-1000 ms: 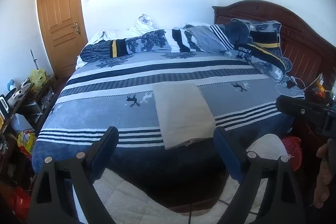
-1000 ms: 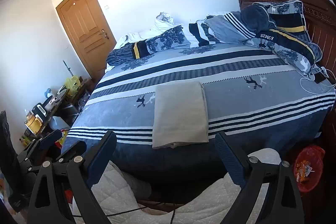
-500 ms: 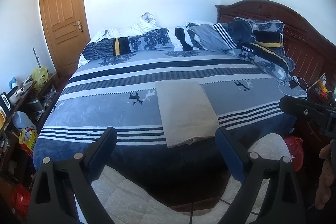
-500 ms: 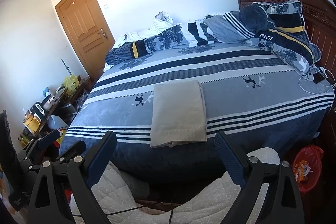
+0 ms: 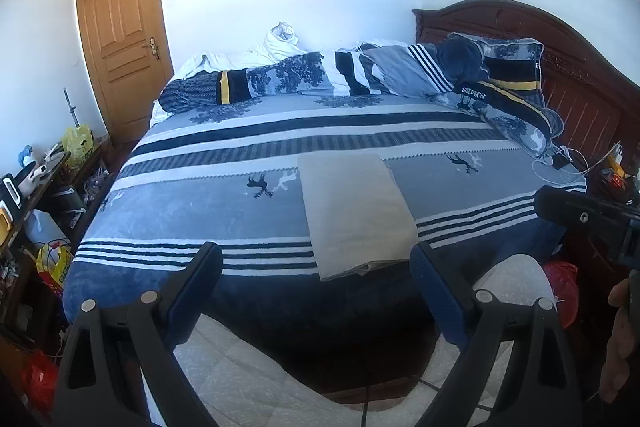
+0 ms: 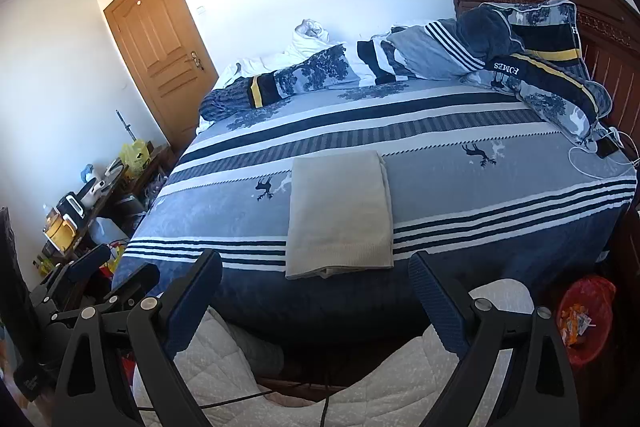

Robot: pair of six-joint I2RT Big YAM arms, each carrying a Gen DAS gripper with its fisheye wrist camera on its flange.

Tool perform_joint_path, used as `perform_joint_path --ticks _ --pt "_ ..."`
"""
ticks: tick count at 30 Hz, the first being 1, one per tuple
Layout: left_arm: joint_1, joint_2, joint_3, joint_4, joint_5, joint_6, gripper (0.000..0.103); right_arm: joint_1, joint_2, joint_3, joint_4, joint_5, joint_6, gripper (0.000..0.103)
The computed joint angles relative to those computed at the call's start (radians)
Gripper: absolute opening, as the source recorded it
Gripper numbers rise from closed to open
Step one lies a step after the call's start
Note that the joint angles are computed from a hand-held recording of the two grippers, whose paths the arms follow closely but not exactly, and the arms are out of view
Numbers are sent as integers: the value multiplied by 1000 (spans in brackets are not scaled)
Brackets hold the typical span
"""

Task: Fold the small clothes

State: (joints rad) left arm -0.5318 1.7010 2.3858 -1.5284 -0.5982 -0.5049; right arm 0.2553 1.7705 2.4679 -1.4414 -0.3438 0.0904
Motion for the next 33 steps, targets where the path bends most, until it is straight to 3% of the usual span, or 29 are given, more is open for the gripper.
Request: perform_joint_path --ticks 5,15,33 --pt "3 12 15 -18 11 -2 94 0 -3 -7 4 5 -4 97" --pt "10 32 49 -62 30 -71 94 -1 -13 -26 18 10 -9 97" --pt "-2 52 70 -66 30 -53 94 -6 -9 -14 9 13 -5 97"
